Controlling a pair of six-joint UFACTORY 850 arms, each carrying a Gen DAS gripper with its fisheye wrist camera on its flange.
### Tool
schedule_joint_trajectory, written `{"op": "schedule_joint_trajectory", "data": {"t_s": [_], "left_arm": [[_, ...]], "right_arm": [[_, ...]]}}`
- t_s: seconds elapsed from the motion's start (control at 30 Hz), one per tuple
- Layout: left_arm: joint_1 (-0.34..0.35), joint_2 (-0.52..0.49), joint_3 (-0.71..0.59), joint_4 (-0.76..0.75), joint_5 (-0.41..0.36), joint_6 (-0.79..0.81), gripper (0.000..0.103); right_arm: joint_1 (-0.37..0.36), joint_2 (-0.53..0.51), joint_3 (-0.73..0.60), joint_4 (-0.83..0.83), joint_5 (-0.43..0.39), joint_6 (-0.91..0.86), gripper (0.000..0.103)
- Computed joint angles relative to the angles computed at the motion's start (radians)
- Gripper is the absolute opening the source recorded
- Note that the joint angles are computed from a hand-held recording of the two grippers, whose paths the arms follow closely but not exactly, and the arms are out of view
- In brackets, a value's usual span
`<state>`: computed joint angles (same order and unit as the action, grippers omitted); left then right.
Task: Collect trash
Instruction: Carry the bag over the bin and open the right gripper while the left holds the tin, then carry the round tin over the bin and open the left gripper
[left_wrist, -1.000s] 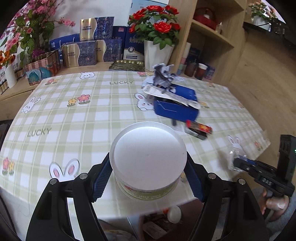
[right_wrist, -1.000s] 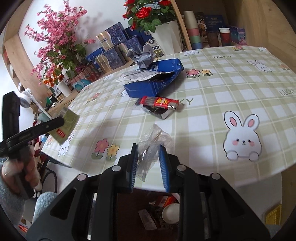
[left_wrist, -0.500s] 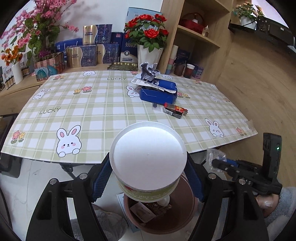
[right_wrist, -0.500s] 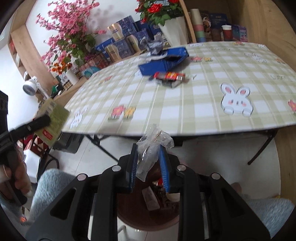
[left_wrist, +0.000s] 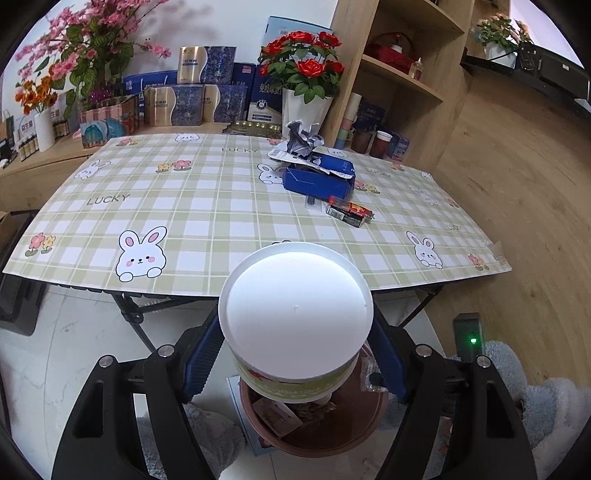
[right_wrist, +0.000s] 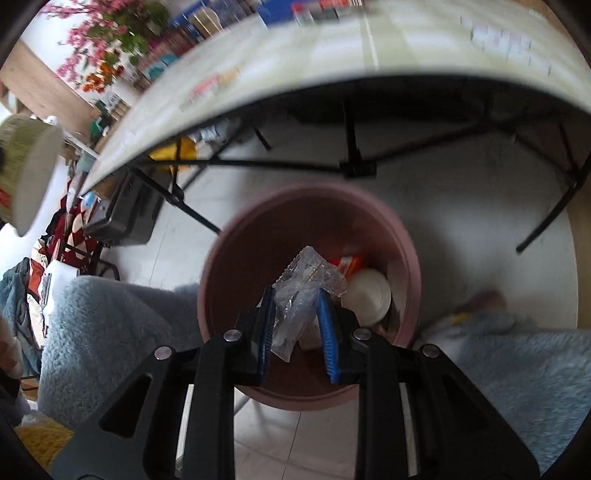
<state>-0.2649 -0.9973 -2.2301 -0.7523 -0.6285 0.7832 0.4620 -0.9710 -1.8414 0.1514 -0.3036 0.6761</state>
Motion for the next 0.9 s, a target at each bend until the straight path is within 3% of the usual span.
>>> {"op": "schedule_joint_trajectory", "data": {"t_s": [0.23,0.57,0.73,0.83,0.87,0.9], "left_arm": [[0.006,-0.057,-0.092,0.055,-0.036,-0.075,0.073],[0.015,-0.102,-0.152,0.095,-0.071,-0.147,0.073],[0.014,-0.103,-0.149,0.094,-0.078,-0.140,0.073],[0.010,-0.100,-0.147,0.095,-0.080,-0.135,0.073],[0.009,-0.098,-0.144,0.095,-0.081,-0.131,0.073],[0.008,-0.097,-0.142,0.096,-0.082,-0.130,0.073]], "right_arm": [[-0.014,-0.100,-0.126,0.129,-0.146,-0.103,0.026],[-0.014,-0.184,-0.263,0.205,-0.244,-0.232,0.029],[-0.007,-0.155,-0.228,0.199,-0.182,-0.254,0.045],[-0.001,-0.119,-0.185,0.149,-0.119,-0.217,0.047],[0.000,-0.100,-0.159,0.128,-0.082,-0.197,0.052],[0.002,-0.074,-0.124,0.100,-0.032,-0.171,0.063]]}}
